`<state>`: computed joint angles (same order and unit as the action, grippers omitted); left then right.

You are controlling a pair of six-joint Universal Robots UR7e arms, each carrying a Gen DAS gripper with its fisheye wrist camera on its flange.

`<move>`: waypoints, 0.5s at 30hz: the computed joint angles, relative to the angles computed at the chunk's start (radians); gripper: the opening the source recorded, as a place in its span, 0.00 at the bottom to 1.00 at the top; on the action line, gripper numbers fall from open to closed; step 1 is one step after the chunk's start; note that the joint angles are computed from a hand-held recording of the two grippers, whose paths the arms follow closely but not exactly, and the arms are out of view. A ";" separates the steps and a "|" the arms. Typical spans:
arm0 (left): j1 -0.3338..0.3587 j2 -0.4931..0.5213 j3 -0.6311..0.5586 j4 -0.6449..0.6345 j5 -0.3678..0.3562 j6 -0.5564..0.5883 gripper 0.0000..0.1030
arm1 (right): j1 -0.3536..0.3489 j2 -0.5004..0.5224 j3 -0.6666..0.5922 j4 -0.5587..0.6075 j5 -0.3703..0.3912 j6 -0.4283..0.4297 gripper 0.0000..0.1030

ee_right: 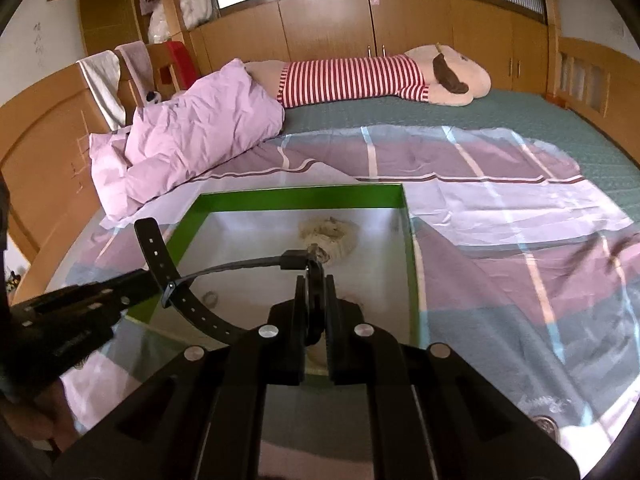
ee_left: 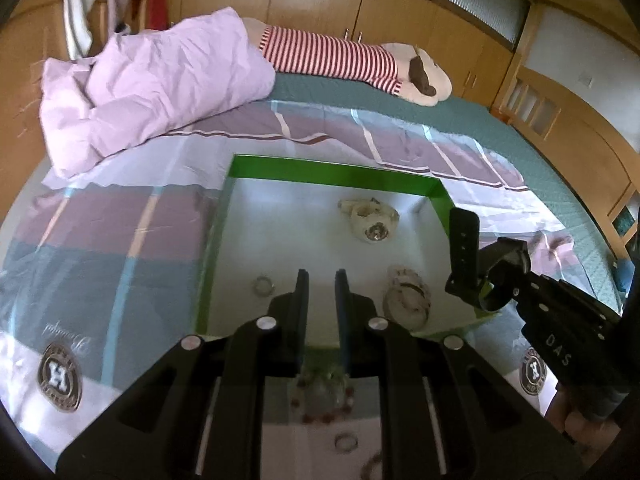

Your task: Organize jewelry

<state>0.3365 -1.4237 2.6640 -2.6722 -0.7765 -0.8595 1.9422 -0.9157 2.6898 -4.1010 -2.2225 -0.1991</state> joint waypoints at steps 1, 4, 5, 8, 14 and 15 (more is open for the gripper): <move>0.008 0.020 -0.004 -0.017 0.007 0.013 0.14 | -0.005 0.005 -0.006 0.000 0.001 -0.007 0.11; 0.017 0.062 -0.004 -0.066 0.036 0.021 0.76 | -0.034 0.017 -0.022 0.017 0.013 -0.035 0.76; 0.005 0.066 -0.002 -0.041 0.070 -0.015 0.88 | -0.037 0.040 -0.025 -0.039 -0.016 -0.051 0.83; -0.007 0.062 -0.005 -0.014 0.072 -0.020 0.89 | -0.040 -0.018 -0.001 -0.029 0.008 -0.029 0.83; -0.158 -0.106 0.006 0.280 0.080 -0.120 0.92 | 0.093 -0.153 0.057 -0.081 -0.019 -0.027 0.88; -0.180 -0.142 0.010 0.327 0.071 -0.150 0.92 | 0.120 -0.168 0.065 -0.075 -0.035 -0.036 0.88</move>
<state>0.1567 -1.5660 2.6736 -2.3452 -0.7051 -1.0097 2.0617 -1.0841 2.7546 -4.1763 -2.2577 -0.2348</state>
